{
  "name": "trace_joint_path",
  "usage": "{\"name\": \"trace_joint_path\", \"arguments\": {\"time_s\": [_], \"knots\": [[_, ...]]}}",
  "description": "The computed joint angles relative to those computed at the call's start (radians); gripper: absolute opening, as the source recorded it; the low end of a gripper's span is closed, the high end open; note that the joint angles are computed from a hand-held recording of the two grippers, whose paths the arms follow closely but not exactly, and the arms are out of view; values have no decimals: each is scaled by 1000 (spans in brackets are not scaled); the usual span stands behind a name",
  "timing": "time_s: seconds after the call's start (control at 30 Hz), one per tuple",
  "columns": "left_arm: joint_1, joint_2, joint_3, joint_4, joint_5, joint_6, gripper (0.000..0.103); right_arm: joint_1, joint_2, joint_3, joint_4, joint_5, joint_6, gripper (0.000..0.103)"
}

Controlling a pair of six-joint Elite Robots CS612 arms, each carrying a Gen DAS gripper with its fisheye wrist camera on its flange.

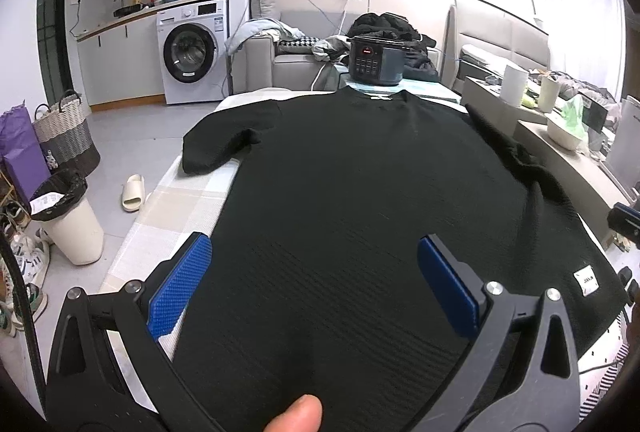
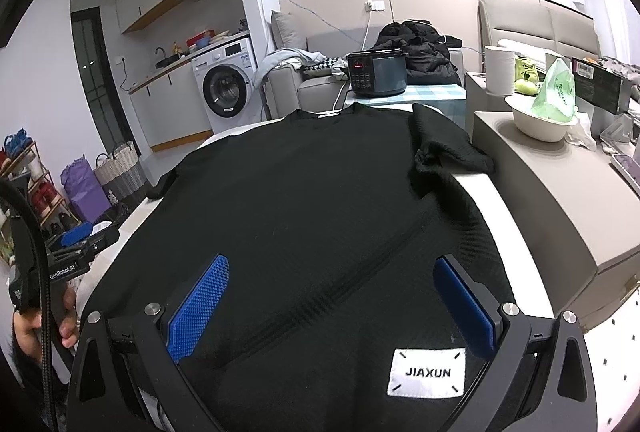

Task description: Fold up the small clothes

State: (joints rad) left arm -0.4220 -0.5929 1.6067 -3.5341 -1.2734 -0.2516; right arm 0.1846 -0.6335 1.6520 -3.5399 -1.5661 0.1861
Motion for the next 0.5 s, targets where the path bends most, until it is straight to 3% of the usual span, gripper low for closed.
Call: {"name": "trace_joint_path", "arguments": {"time_s": [0.13,0.27,0.5], "knots": [[14,3,-24,21,-4,-18,102,-10,2,-14,8,16,30,103],[33,7,-52,34,-28,-39,102,-30,12,-38,0,82,61,103],[72,31,-130,74,-64,-96,102,-48,32,-130,111,43,113,99]]}}
